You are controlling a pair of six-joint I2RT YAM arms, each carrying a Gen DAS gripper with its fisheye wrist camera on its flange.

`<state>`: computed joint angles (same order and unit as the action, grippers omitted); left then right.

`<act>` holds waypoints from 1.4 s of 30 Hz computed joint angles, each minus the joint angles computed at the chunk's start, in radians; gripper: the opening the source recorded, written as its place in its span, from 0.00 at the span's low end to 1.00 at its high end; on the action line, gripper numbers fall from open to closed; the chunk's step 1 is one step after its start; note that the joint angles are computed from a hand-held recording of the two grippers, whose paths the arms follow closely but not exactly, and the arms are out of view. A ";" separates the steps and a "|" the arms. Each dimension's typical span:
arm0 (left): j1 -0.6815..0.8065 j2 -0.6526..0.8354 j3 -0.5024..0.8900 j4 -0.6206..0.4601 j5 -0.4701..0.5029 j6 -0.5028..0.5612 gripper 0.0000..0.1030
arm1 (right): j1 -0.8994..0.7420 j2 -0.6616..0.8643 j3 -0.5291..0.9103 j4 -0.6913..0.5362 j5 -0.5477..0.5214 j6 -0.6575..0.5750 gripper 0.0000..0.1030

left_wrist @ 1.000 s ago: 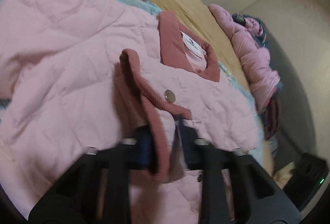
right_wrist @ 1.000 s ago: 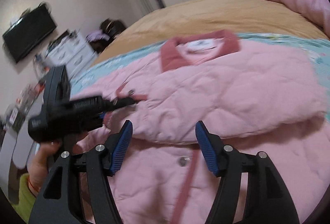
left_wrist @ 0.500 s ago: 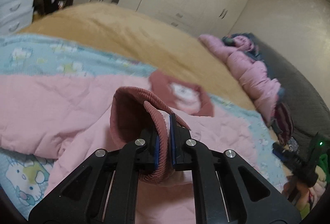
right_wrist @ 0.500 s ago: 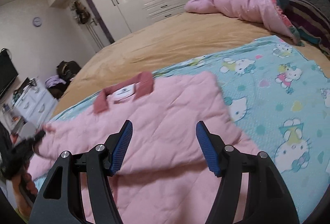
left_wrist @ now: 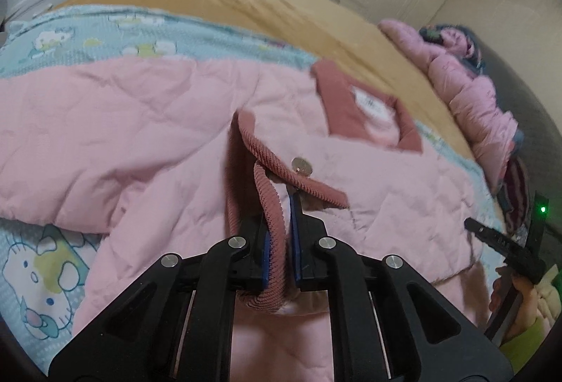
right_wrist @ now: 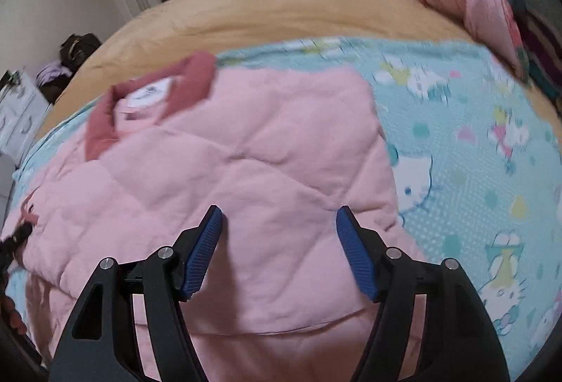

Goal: Fold large clothes

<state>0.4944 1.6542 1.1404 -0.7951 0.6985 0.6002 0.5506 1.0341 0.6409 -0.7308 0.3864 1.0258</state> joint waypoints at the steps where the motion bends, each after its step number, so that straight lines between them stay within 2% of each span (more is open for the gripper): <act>1: -0.008 0.010 -0.002 0.005 -0.021 0.001 0.05 | -0.014 -0.019 -0.025 0.018 -0.016 -0.001 0.65; 5: -0.026 0.038 -0.018 0.033 -0.073 0.005 0.10 | -0.031 -0.045 -0.088 0.081 -0.036 0.001 0.65; 8: -0.035 0.039 -0.061 0.094 -0.097 0.004 0.10 | -0.001 -0.016 -0.079 0.077 -0.004 -0.004 0.65; 12: -0.043 0.011 -0.077 0.107 -0.114 0.007 0.10 | 0.028 -0.038 -0.075 0.054 0.019 0.029 0.67; 14: -0.042 0.001 -0.070 0.091 -0.117 0.012 0.10 | 0.067 -0.062 -0.068 0.040 0.036 0.051 0.84; 15: -0.037 -0.011 -0.065 0.076 -0.112 0.020 0.11 | 0.114 -0.068 -0.057 0.023 0.071 0.079 0.89; 16: -0.036 -0.027 -0.068 0.074 -0.111 0.022 0.16 | 0.155 -0.065 -0.041 -0.003 0.104 0.105 0.94; 18: -0.041 -0.062 -0.081 0.076 -0.135 0.023 0.36 | 0.222 -0.055 -0.013 -0.050 0.150 0.150 0.94; 22: -0.011 -0.084 -0.063 0.018 -0.108 0.050 0.47 | 0.316 -0.059 0.023 -0.112 0.195 0.234 0.96; 24: 0.001 -0.111 -0.068 0.018 -0.102 0.048 0.68 | 0.362 -0.057 0.041 -0.145 0.221 0.281 0.96; 25: 0.010 -0.130 -0.076 0.025 -0.097 0.046 0.73 | 0.383 -0.049 0.053 -0.158 0.231 0.300 0.96; 27: 0.019 -0.151 -0.081 0.023 -0.101 0.032 0.89 | 0.432 -0.041 0.077 -0.189 0.254 0.342 0.96; 28: 0.021 -0.157 -0.081 0.013 -0.107 0.027 0.91 | 0.448 -0.036 0.087 -0.201 0.263 0.358 0.96; 36: 0.043 -0.223 -0.090 -0.062 -0.109 0.077 0.91 | 0.611 0.022 0.201 -0.330 0.343 0.526 0.96; 42: 0.072 -0.283 -0.078 -0.116 -0.086 0.106 0.91 | 0.686 0.094 0.293 -0.386 0.379 0.585 0.96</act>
